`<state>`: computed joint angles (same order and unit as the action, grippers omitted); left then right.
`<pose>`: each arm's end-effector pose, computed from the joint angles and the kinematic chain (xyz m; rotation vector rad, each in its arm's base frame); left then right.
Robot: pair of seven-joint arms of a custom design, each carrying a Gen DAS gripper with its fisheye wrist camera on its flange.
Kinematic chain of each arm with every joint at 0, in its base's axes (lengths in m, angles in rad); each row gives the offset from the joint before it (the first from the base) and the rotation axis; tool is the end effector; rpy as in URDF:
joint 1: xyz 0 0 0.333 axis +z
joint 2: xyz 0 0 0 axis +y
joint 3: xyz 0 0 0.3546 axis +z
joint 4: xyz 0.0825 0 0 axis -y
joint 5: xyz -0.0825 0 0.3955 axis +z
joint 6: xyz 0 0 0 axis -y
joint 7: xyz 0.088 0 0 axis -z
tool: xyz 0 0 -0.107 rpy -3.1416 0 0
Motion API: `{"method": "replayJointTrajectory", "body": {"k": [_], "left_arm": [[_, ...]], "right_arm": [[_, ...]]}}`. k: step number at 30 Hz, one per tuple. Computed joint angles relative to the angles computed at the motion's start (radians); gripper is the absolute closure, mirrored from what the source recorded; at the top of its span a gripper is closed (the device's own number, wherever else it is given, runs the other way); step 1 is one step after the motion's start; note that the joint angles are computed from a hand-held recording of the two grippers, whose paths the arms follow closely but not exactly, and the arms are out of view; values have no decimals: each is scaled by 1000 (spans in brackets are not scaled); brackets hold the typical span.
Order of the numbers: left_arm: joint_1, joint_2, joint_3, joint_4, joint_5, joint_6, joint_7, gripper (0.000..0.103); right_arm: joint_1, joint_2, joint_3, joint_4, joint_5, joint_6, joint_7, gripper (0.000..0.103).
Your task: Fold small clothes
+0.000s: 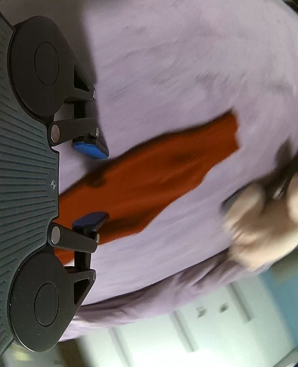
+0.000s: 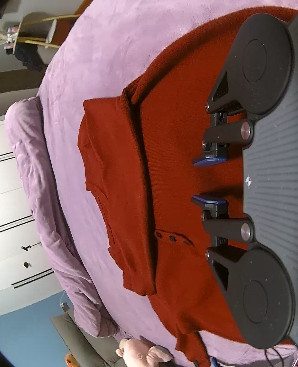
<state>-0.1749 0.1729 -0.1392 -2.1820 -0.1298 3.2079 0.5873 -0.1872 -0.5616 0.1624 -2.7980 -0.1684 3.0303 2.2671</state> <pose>0.5930 -0.1756 0.4433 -2.6195 1.0388 -1.2803 0.3820 0.0066 0.4807 -1.1933 2.1317 -0.6381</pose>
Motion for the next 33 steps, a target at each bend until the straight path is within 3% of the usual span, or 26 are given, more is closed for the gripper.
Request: {"method": "replayJointTrajectory", "body": {"k": [1,4,5,7,8,11,14,16,17,21,23,24,25,28,29,31,33], "left_arm": [[43,18,-44,3,-47,35,20,50],[278,71,-276,16,-67,97,19,64],[314,83,-307,24,-56,98,20,68],[351,103,-329,43,-32,84,13,89],[332,111,-307,54,-31,74,8,94],[340,113,-315,62,-26,74,18,95],[204,75,-195,78,49,82,106,95],[149,51,-174,105,108,71,188,95],[153,48,-204,129,133,62,236,95],[291,129,-531,272,259,60,495,95],[340,222,-706,353,333,10,640,94],[341,265,-766,383,331,-28,730,89],[324,302,-792,412,375,-67,750,85],[215,316,-737,446,346,-170,754,81],[192,308,-712,442,327,-183,737,80],[154,261,-644,396,283,-188,673,68],[112,187,-559,326,258,-180,609,64]], "right_arm": [[-4,-2,10,-2,0,4,8,77],[2,15,20,11,-2,5,10,77],[11,20,15,14,0,2,7,77],[25,22,7,15,4,-1,7,77],[32,22,2,14,9,0,7,77],[52,16,-14,11,18,3,-2,77],[68,8,-28,7,26,18,-18,77],[73,9,-29,7,33,30,-27,77],[77,10,-31,7,39,38,-30,77],[101,16,-39,8,70,79,-40,77],[112,15,-45,7,85,98,-50,77],[113,14,-46,7,92,102,-56,77],[111,11,-45,8,97,103,-60,77],[122,8,-68,9,116,108,-83,77],[153,13,-104,11,129,113,-101,77],[286,36,-240,23,180,125,-158,76],[461,76,-363,66,485,127,-412,68]]}}
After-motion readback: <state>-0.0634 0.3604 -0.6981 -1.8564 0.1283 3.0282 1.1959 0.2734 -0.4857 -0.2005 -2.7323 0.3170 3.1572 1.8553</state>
